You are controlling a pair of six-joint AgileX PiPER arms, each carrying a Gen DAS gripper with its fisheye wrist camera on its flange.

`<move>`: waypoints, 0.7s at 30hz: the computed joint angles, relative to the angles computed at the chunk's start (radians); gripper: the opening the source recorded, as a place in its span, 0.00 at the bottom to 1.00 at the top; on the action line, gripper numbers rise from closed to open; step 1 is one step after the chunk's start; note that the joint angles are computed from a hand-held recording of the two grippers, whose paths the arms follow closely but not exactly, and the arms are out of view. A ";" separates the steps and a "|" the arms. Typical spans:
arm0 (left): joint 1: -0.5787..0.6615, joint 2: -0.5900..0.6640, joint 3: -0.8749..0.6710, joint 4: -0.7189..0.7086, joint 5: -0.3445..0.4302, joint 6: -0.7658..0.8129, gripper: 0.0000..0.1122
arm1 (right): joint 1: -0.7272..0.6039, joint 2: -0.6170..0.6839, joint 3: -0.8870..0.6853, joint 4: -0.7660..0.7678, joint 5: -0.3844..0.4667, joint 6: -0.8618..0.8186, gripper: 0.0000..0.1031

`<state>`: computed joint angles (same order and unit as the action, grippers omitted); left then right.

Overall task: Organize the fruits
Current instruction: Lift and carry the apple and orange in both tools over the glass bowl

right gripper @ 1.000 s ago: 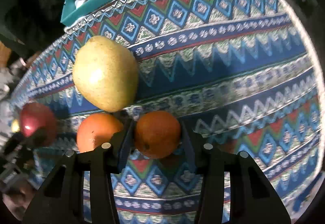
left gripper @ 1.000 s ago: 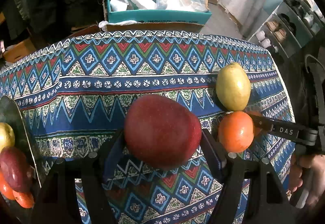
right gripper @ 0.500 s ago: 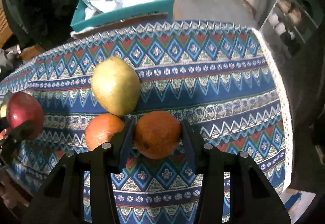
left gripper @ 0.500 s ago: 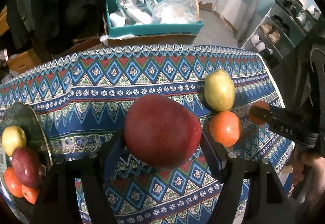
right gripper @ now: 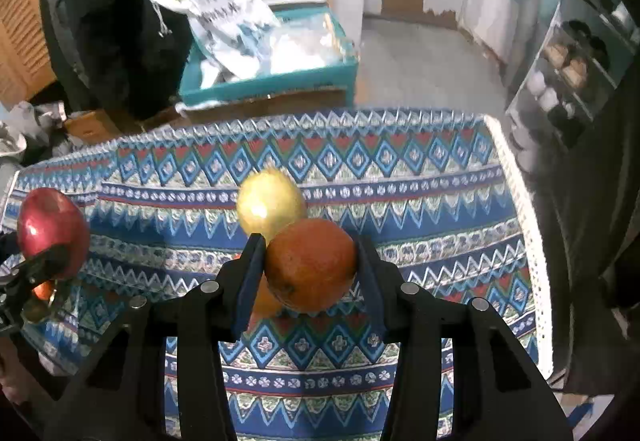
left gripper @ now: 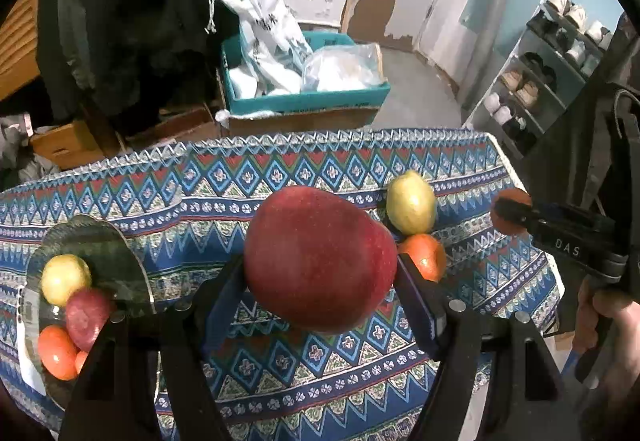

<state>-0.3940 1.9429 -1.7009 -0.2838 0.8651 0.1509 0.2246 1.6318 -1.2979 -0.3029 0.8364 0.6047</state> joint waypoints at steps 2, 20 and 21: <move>0.009 -0.028 0.018 -0.008 -0.007 0.011 0.67 | 0.016 -0.019 -0.002 -0.026 0.007 0.016 0.43; 0.052 -0.211 0.113 -0.020 -0.048 0.043 0.67 | 0.139 -0.142 -0.052 -0.146 0.056 0.080 0.43; 0.056 -0.221 0.116 -0.024 -0.048 0.047 0.67 | 0.141 -0.144 -0.056 -0.146 0.055 0.079 0.43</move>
<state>-0.3375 1.7223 -1.5845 -0.3075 0.8173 0.1975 0.3655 1.4878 -1.3534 -0.4493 0.8916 0.6836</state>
